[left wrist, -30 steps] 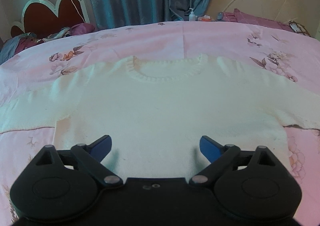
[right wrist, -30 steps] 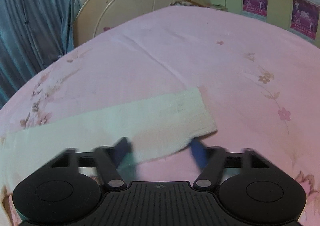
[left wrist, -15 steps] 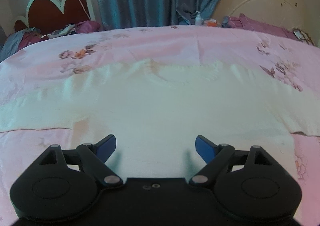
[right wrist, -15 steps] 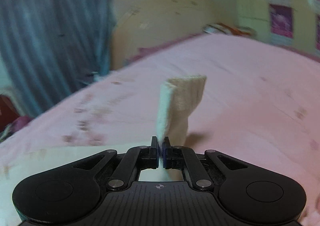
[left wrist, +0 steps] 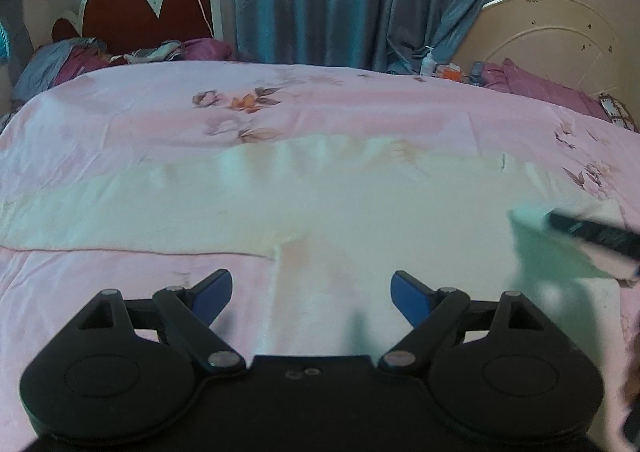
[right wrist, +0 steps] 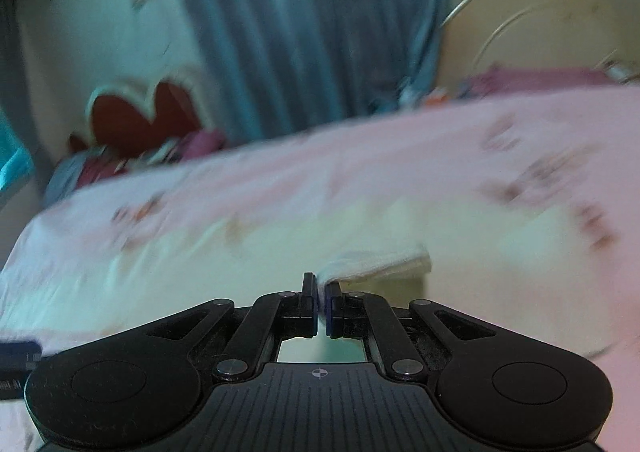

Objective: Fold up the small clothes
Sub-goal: 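Fold the held sleeve across the body with the right gripper while the left grasps and folds the other cuff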

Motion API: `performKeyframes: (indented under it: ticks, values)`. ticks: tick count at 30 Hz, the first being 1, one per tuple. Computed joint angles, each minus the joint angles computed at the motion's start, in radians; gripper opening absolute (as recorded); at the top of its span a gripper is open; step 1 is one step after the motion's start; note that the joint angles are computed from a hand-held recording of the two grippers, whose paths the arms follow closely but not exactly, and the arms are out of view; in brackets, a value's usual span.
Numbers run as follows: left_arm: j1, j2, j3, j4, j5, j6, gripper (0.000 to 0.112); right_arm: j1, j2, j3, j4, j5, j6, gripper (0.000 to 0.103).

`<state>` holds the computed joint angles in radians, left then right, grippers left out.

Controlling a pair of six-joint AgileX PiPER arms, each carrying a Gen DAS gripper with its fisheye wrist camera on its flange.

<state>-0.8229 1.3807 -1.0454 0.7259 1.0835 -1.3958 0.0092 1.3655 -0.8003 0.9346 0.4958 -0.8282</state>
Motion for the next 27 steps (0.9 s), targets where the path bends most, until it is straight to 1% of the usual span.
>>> performKeyframes:
  ticks: [2,3,4,5,6,7,8,10,13,14,15,16,17,18,19,20,22,23,24,25,26,27]
  values:
    - [0.023,-0.024,0.03,-0.007,-0.033,0.018,0.086,0.062,0.013,0.014,-0.015,-0.035,0.033,0.003]
    - [0.033,-0.03,0.039,-0.011,-0.052,0.026,0.086,0.086,0.017,0.013,-0.072,-0.036,0.086,0.004]
    - [0.046,-0.036,0.048,-0.021,-0.078,0.04,0.086,0.085,0.03,0.003,-0.09,-0.021,0.1,0.013]
    - [0.063,-0.035,0.049,-0.042,-0.114,0.061,0.086,0.064,0.021,0.005,-0.069,0.022,0.076,0.039]
    - [0.078,-0.031,0.049,-0.062,-0.149,0.082,0.086,0.051,0.026,0.001,-0.03,0.031,0.043,0.053]
    - [0.09,-0.027,0.049,-0.077,-0.183,0.101,0.086,0.027,-0.01,0.029,0.01,0.034,-0.004,0.064]
    - [0.096,-0.014,0.045,-0.089,-0.222,0.115,0.087,0.002,-0.035,0.035,0.01,0.041,-0.022,0.064]
    - [0.104,0.025,0.028,-0.116,-0.285,0.15,0.09,-0.046,-0.082,0.043,-0.047,0.049,-0.004,0.064]
    - [0.118,0.115,-0.022,-0.177,-0.372,0.211,0.09,-0.176,-0.132,0.061,-0.109,0.077,-0.021,0.064]
    - [0.124,0.154,-0.044,-0.199,-0.393,0.232,0.09,-0.233,-0.141,0.068,-0.111,0.095,-0.05,0.064]
    - [0.126,0.191,-0.064,-0.205,-0.404,0.231,0.087,-0.283,-0.148,0.076,-0.111,0.109,-0.076,0.064]
    - [0.132,0.216,-0.07,-0.205,-0.421,0.221,0.079,-0.307,-0.141,0.077,-0.127,0.104,-0.071,0.064]
    - [0.145,0.231,-0.068,-0.215,-0.452,0.216,0.073,-0.359,-0.138,0.081,-0.121,0.121,-0.1,0.064]
    - [0.156,0.241,-0.061,-0.229,-0.487,0.203,0.062,-0.391,-0.134,0.087,-0.114,0.126,-0.118,0.064]
    - [0.164,0.248,-0.055,-0.24,-0.515,0.177,0.059,-0.403,-0.13,0.093,-0.121,0.118,-0.115,0.064]
    - [0.164,0.256,-0.052,-0.218,-0.532,0.129,0.058,-0.425,-0.124,0.094,-0.124,0.118,-0.121,0.064]
    - [0.159,0.274,-0.059,-0.168,-0.543,0.063,0.043,-0.476,-0.112,0.089,-0.117,0.138,-0.147,0.064]
    - [0.16,0.279,-0.06,-0.162,-0.552,0.053,0.038,-0.489,-0.101,0.087,-0.116,0.139,-0.154,0.064]
    - [0.164,0.276,-0.047,-0.147,-0.588,0.032,0.026,-0.491,-0.098,0.08,-0.131,0.139,-0.139,0.064]
    - [0.176,0.28,-0.042,-0.168,-0.623,0.047,0.015,-0.493,-0.092,0.079,-0.135,0.13,-0.139,0.064]
    - [0.182,0.289,-0.051,-0.193,-0.633,0.064,0.013,-0.484,-0.087,0.079,-0.142,0.119,-0.129,0.064]
    - [0.178,0.297,-0.06,-0.179,-0.631,0.052,0.008,-0.475,-0.077,0.075,-0.146,0.112,-0.118,0.064]
